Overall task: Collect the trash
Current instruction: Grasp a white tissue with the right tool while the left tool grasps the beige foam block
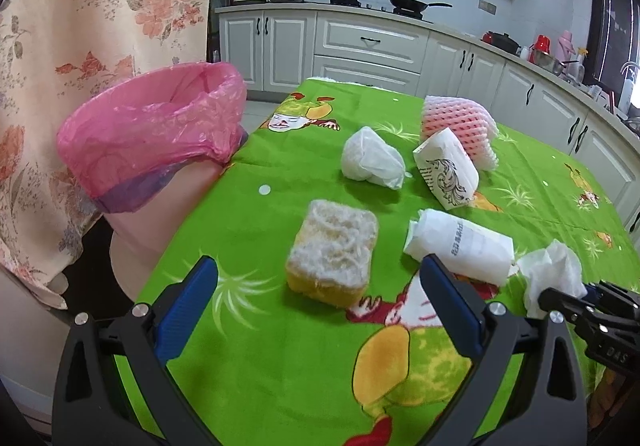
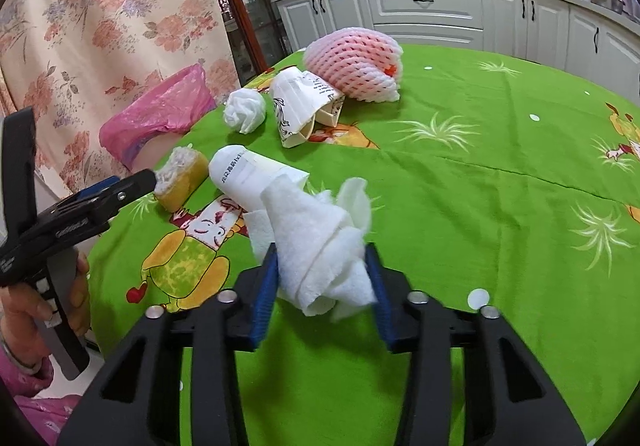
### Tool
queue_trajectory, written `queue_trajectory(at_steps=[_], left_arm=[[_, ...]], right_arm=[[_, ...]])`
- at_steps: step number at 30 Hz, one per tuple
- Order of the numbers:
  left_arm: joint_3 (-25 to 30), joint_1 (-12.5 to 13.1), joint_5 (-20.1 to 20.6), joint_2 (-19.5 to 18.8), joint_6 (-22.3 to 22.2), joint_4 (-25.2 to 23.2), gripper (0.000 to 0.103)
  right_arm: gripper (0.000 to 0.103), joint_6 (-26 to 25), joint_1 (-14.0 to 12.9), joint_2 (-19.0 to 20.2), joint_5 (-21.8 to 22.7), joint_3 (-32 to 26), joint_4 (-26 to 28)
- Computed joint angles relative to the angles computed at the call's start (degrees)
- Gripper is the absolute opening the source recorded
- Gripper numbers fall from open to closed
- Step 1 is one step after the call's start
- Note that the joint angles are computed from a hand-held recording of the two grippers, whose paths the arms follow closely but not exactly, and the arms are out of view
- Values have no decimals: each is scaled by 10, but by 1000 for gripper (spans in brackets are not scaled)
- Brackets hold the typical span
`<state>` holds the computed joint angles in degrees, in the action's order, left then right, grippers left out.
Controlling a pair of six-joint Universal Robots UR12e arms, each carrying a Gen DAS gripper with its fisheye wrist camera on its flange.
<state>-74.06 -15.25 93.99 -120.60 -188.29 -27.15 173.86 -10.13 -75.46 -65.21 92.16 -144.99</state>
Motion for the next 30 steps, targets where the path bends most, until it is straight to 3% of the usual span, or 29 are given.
queue_trajectory(at_steps=[3,7,13,18,30], left_arm=[[15,0,-3,-9,2,-15,97],[33,0,-7,-20,5,-37,96],[47,-1,-12,-29,19,-55,75],[49,-4,-8,-33,20,-65,50],[4,-1,-20,-6,13,3,46]], right_arm=[[26,0,-1,-2,3,5,-15],[25,0,0,-5,-1,9,-29],[25,9,-3,-5,2,10,-33],[25,17,-5,-5,5,12,-35],[25,23,-5,-7,3,15,-47]])
